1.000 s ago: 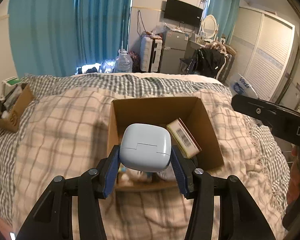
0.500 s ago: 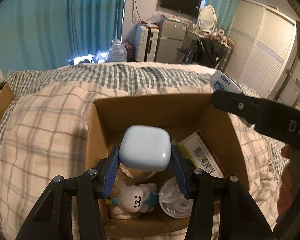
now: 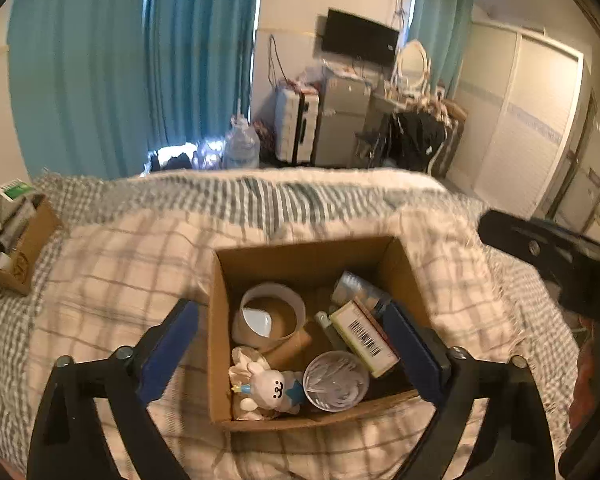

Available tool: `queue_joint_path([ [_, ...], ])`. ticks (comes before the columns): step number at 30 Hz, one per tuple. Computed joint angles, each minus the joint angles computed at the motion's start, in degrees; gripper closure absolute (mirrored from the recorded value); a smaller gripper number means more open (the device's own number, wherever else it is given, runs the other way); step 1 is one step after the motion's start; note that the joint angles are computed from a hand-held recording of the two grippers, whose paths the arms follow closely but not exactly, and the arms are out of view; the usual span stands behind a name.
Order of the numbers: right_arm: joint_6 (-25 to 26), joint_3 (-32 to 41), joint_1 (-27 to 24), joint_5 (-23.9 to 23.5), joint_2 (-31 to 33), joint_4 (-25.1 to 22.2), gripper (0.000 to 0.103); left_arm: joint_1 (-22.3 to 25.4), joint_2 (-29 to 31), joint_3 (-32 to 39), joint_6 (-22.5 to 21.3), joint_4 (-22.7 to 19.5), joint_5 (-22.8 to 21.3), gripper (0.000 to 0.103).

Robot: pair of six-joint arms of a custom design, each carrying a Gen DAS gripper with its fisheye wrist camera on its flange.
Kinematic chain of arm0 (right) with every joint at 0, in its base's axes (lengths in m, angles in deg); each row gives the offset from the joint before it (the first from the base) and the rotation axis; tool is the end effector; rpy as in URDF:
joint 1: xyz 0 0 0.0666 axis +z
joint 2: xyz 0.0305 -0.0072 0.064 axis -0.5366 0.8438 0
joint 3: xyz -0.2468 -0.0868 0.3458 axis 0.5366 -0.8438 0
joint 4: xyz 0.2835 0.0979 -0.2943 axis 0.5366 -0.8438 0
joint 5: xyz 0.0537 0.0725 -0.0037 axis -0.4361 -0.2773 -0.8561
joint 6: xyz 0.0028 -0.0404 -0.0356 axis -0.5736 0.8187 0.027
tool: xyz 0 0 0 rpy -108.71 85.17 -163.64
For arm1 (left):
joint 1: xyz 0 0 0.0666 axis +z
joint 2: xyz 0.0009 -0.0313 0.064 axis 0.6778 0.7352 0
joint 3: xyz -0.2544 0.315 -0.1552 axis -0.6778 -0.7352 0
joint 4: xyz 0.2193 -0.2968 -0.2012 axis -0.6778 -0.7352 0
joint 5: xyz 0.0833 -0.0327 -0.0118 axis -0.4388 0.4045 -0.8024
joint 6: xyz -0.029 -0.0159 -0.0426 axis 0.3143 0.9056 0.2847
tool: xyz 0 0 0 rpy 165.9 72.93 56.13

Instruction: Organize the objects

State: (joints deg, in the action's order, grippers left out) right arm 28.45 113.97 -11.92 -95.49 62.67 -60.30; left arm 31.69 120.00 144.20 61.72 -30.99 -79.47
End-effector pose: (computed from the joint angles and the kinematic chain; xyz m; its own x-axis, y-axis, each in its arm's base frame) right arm 0.6610 0.2528 0.4890 -0.5878 -0.2559 -0.7675 -0.4727 0.8785 0.0690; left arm 0.5704 -0.1000 0.4458 -0.5994 -0.2820 -0.7492 -0.3125 0.9441 -0.1053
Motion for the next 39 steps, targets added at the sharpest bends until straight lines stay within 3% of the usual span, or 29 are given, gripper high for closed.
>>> queue_joint_path([
  [2, 0.1, -2.2, -0.1, 0.4, -2.7, 1.3, 0.001, -0.8, -2.3, -0.2, -0.1, -0.1, -2.5, 0.0],
  [10, 1.4, -10.3, -0.6, 0.7, -14.3, 5.3, 0.0, -5.2, -10.8, -1.1, -0.5, -1.7, -10.6, 0.0],
  [17, 4.0, -17.4, -1.4, 0.0, -23.4, 9.2, 0.001, -8.8, -17.3, -4.0, 0.5, 0.0, -15.5, 0.0],
  [19, 3.6, -19.6, -1.9, -0.5, -25.7, 9.9, 0.001, -9.7, -18.6, -4.6, 1.6, -1.0, -16.6, 0.0],
  [23, 2.9, -25.8, -2.8, -0.9, -30.7, 14.3, 0.001, -12.0, -22.0, -8.3, 2.5, 1.3, -20.4, 0.0],
  [26, 2.6, -29.0, -3.3, -1.8, -32.0, 14.9, 0.0, -12.9, -22.8, -10.5, 2.9, 2.1, -22.3, 0.0],
  [29, 2.6, -31.8, -2.4, 2.6, -31.4, 16.8, 0.0, -13.2, -22.9, -13.0, 2.9, 5.0, -23.5, 0.0],
  [31, 3.2, -32.6, -1.8, 3.2, -29.8, 17.5, 0.0, -13.6, -22.5, -15.3, 3.0, 7.5, -24.1, 0.0],
  [34, 3.2, -35.5, -1.3, 3.7, -27.4, 23.6, 0.0, -13.9, -21.0, -18.1, 0.9, 11.3, -25.0, 0.0],
  [39, 4.0, -38.6, -1.1, 4.3, -25.0, 27.9, 0.0, -13.5, -18.3, -19.7, 2.9, 10.1, -22.5, 0.0],
])
